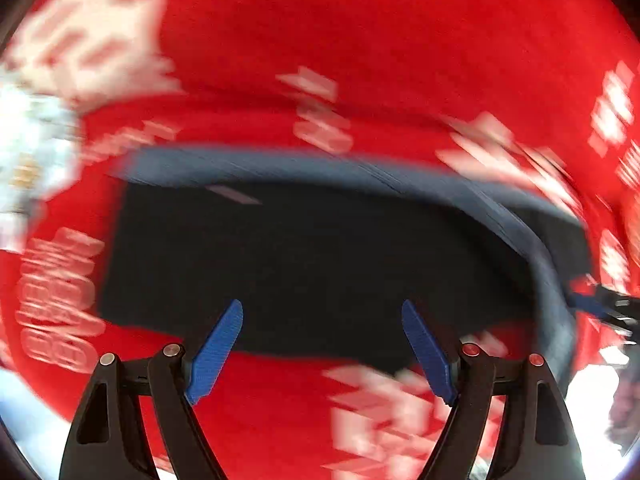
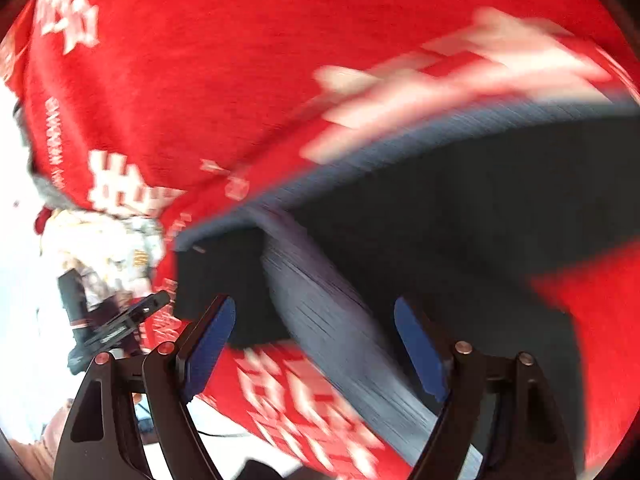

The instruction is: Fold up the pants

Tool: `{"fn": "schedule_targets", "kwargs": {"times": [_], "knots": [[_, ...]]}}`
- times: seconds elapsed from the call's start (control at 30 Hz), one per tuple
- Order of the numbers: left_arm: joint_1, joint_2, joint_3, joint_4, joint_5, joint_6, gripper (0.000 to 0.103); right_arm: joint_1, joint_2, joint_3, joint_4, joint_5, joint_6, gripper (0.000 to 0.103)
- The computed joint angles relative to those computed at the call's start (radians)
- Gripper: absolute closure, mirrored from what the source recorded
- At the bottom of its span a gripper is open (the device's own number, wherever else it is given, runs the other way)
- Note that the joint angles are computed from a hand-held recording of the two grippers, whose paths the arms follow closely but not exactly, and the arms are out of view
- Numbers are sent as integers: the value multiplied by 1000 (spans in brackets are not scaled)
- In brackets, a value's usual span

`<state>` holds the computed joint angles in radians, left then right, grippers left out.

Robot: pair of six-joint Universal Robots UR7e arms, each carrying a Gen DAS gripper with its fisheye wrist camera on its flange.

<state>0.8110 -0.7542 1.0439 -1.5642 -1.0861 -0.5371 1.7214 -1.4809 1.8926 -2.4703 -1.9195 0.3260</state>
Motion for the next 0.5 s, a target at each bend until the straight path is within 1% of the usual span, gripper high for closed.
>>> {"fn": "schedule_targets", "kwargs": {"times": [0.03, 0.1, 0.13, 0.17, 0.2, 0.23, 0.33, 0.37, 0.4, 0.43, 0.47, 0.5], "knots": [[-13, 12, 25, -25, -58, 14, 21, -18, -67, 61, 15, -8, 26, 18], [-44, 47, 44, -54, -152, 25, 21, -58, -193, 175, 60, -17, 81, 18], [-59, 77, 51, -81, -224, 46, 21, -72, -245, 216, 89, -26, 106, 18], [-67, 89, 55, -92, -253, 56, 21, -82, -295, 256, 117, -39, 135, 18], [-81, 121, 48, -105, -298, 79, 21, -101, -366, 312, 141, -48, 170, 18], [-91, 146, 38, -112, -323, 103, 21, -110, -412, 351, 145, -48, 196, 18], [-107, 198, 10, -117, -366, 138, 21, -169, -567, 485, 126, -19, 260, 18], [-118, 206, 23, -147, -356, 152, 21, -199, -617, 531, 114, -4, 284, 18], [-126, 215, 19, -150, -370, 158, 21, -219, -650, 561, 103, 8, 299, 18], [-134, 226, 13, -150, -370, 173, 21, -242, -675, 592, 76, 28, 302, 18], [-139, 231, 17, -153, -365, 180, 21, -281, -706, 637, 25, 68, 289, 19], [-143, 236, 17, -158, -362, 185, 22, -300, -702, 665, -33, 102, 278, 27]]}}
